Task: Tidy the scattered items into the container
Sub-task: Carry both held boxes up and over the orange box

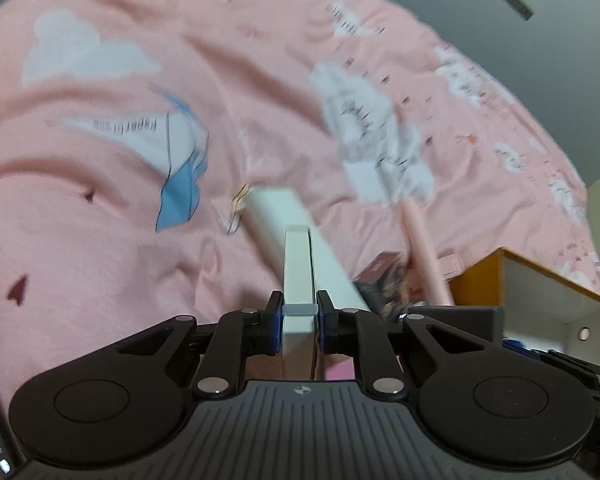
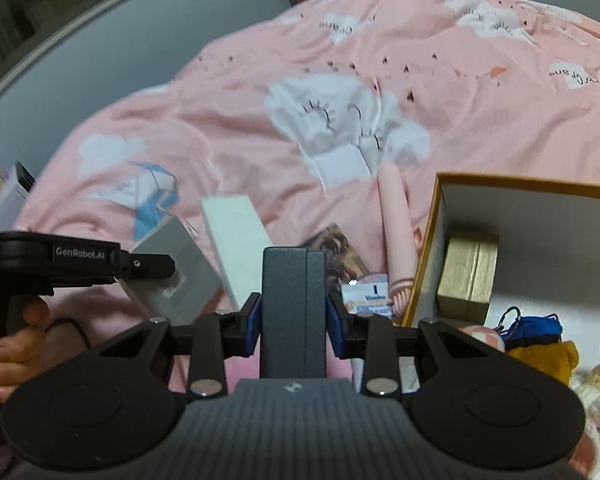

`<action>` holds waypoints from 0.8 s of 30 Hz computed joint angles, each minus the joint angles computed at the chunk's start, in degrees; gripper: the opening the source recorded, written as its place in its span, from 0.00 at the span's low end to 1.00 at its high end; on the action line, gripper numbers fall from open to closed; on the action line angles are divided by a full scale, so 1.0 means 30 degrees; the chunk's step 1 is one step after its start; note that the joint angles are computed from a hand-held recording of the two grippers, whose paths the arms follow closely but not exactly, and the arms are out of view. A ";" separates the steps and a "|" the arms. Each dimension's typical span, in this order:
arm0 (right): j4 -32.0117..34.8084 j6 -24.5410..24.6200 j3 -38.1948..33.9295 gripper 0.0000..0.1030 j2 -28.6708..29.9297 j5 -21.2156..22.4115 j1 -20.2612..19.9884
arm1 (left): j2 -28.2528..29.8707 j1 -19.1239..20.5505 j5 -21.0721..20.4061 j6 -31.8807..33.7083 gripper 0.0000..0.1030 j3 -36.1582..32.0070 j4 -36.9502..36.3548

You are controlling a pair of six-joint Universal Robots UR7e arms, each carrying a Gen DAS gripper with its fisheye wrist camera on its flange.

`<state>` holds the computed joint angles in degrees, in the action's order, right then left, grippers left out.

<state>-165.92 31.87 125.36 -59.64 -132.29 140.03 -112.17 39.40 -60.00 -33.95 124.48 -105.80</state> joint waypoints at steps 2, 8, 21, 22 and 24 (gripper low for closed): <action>-0.0423 0.0083 0.0145 0.36 -0.0323 -0.0206 0.0301 | -0.0248 -0.0602 -0.0125 0.0181 0.18 -0.0066 -0.0171; -0.1041 0.0986 0.0759 0.36 -0.1801 -0.1856 0.1354 | -0.0081 -0.2201 -0.1447 0.1736 0.18 -0.0011 -0.2225; 0.2309 0.5831 0.2346 0.36 -0.5646 -0.7566 0.2266 | 0.4782 -0.3807 -0.5437 0.5042 0.18 0.1211 -0.9908; 0.2522 0.6123 0.2514 0.36 -0.5835 -0.7711 0.2131 | 0.5163 -0.3790 -0.5648 0.5182 0.18 0.1367 -1.0380; 0.2779 0.6545 0.2817 0.35 -0.6031 -0.7894 0.1769 | 0.5984 -0.3740 -0.5964 0.5360 0.18 0.1686 -1.1419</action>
